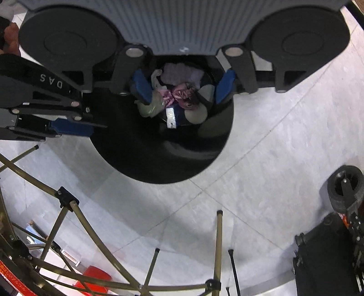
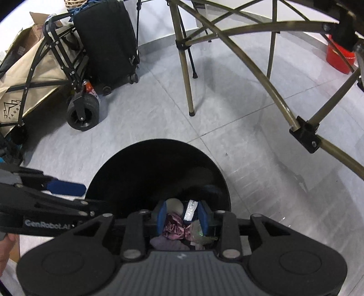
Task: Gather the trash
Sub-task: 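Raise both open tools from the bin back toward the table, then close both tools together on the blue plush toy on the table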
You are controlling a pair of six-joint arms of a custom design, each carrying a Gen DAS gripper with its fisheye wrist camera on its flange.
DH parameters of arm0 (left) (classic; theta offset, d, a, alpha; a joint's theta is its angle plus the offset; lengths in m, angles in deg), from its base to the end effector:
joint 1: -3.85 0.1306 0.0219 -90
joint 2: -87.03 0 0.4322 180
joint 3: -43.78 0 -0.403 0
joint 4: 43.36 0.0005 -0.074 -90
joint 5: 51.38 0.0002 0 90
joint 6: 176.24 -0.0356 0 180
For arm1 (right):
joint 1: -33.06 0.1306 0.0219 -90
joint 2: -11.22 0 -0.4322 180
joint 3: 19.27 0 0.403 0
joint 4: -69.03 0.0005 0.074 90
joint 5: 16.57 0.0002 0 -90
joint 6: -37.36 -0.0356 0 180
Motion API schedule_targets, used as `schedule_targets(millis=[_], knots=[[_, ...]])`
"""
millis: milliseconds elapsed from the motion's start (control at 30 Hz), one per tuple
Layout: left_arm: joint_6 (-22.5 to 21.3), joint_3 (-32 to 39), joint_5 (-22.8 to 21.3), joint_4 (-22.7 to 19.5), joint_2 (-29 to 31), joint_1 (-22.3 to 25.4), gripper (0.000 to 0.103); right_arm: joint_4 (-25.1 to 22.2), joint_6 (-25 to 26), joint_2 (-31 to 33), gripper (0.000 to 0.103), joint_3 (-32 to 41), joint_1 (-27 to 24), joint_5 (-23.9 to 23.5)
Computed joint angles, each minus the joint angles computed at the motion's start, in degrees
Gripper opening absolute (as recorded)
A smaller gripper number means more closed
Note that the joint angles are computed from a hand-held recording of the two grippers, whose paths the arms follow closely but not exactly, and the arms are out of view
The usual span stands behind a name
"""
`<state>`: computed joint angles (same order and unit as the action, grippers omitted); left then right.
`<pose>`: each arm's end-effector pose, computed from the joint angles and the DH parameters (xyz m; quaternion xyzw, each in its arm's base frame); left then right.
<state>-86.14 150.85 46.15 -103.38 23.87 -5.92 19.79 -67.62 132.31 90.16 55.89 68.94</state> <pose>0.6414 -0.1157 0.3452 0.0943 0.9779 -0.0795 0.1689 0.6377 0.2709 0.3235 -0.0760 0.9642 0.1172 0.2252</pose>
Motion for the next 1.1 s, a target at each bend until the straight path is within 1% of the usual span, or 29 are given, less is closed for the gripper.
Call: schedule_targets(millis=[167,333,433,467,533,633,700,733,767,800,833,867,933,1000,1067,1100], knots=[[-0.5,-0.1,-0.9,0.3,0.0,-0.1,0.069,-1.5,0.1,0.5,0.034,0.6,0.1,-0.6],[-1.0,-0.7,-1.0,1.0,-0.9,-0.1,0.069,-1.5,0.2,-0.4,0.038,0.2,0.2,0.0],[-0.7,-1.8,-1.7,2.7,-2.3,-0.2,0.069,0.4,1.0,-2.4,0.038,-1.3,0.5,0.9],[-0.5,-2.6,-2.2,4.0,-3.2,-0.3,0.069,1.4,1.1,-3.3,0.038,-2.1,0.6,1.1],[-1.0,-4.9,-2.7,8.1,-5.8,-0.5,0.069,3.7,1.4,-5.6,0.038,-3.9,0.8,1.8],[-0.6,-8.6,-1.2,15.3,-10.6,-0.8,0.069,8.7,2.2,-10.4,0.038,-7.7,1.4,4.4],[-0.5,-11.7,-0.6,21.2,-14.4,-1.3,0.073,12.5,2.7,-14.4,0.039,-10.9,1.8,6.2],[-0.4,-13.3,-0.5,24.0,-16.2,-1.7,0.077,14.1,2.8,-16.4,0.04,-12.5,1.9,7.0],[-0.4,-15.4,-0.1,27.8,-18.5,-2.3,0.079,16.0,2.9,-18.7,0.041,-14.3,2.0,8.0],[-0.4,-17.0,-0.1,30.8,-20.3,-3.0,0.079,17.5,3.2,-20.7,0.043,-15.7,2.1,8.9],[-0.3,-18.6,0.3,33.9,-22.1,-3.7,0.082,19.1,3.6,-22.8,0.044,-17.2,2.2,10.1],[-0.1,-20.0,1.3,36.7,-23.5,-4.4,0.086,20.7,3.8,-25.2,0.045,-18.9,2.2,11.8],[0.2,-22.5,1.9,41.8,-26.0,-6.4,0.087,23.6,3.5,-29.7,0.047,-21.9,2.0,15.6],[0.0,-23.6,2.5,45.0,-27.3,-8.5,0.087,26.4,2.3,-33.7,0.052,-25.0,1.4,19.2],[0.1,-22.6,2.9,44.8,-27.0,-10.7,0.087,29.1,0.3,-37.4,0.055,-28.0,0.2,23.2],[0.5,-21.7,3.0,44.4,-26.6,-11.7,0.087,29.9,-0.6,-38.6,0.055,-29.2,-0.7,24.5]])
